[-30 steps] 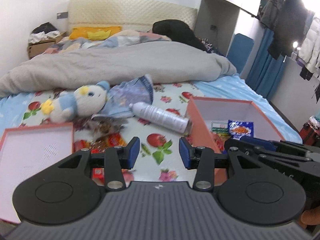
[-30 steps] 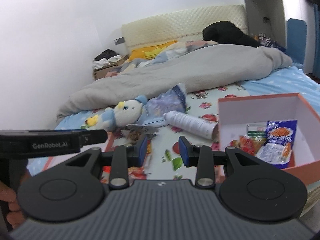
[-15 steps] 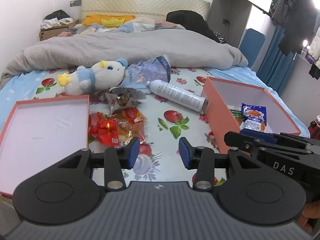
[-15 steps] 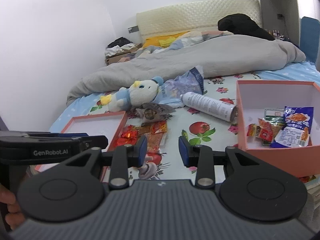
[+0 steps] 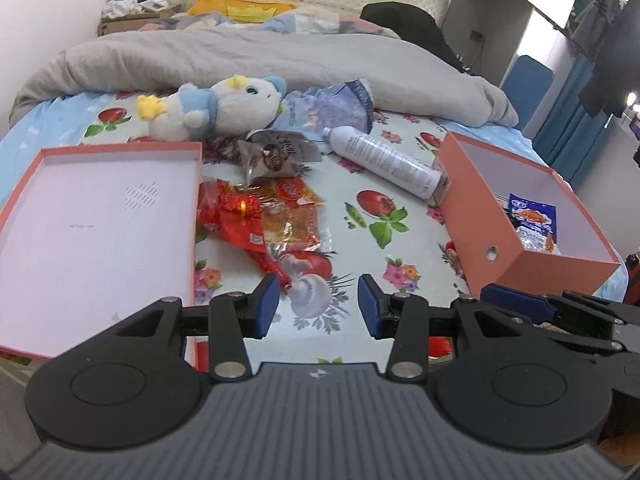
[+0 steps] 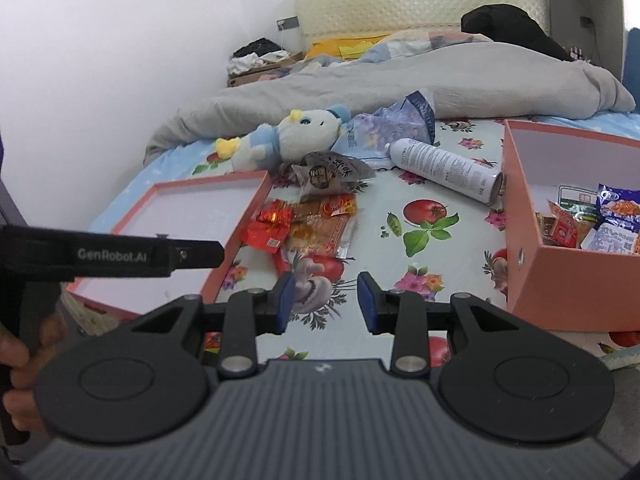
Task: Organize snacks
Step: 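Lift both tools out of the box and back over the snack pile, then grasp the red foil candy with the left tool while the right tool grasps the red sausage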
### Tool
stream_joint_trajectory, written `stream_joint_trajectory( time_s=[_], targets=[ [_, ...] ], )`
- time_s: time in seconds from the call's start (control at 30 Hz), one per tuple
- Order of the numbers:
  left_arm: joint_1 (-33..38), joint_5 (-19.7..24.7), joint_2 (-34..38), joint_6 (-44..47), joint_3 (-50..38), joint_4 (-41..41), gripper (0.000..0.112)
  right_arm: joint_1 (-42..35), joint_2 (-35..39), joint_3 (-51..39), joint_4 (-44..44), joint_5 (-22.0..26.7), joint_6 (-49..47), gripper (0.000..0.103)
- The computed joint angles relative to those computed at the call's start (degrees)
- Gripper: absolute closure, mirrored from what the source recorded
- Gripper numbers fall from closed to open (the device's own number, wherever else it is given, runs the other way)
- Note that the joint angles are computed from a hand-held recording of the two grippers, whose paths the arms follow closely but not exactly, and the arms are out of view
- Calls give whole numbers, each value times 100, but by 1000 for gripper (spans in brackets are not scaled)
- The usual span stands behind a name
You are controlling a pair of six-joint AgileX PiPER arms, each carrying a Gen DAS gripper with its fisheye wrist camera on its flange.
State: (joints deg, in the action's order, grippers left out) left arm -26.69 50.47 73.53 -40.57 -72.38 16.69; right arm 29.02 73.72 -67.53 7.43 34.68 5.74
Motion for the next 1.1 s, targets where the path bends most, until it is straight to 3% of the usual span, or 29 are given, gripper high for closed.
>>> stream_joint_trajectory(
  time_s=[0.77, 1.03, 1.1],
  targets=[
    [1512, -1028, 1151, 1343, 24, -1157, 63, -69, 1560, -722, 870, -196, -1130, 65],
    [1834, -1047, 1855, 1869, -537, -1594, 48, -58, 2340, -1309, 1384, -47, -1930, 65],
    [1844, -1011, 2035, 1915, -727, -1563, 48, -70, 2541, -1505, 1554, 72, -2117, 56]
  ],
)
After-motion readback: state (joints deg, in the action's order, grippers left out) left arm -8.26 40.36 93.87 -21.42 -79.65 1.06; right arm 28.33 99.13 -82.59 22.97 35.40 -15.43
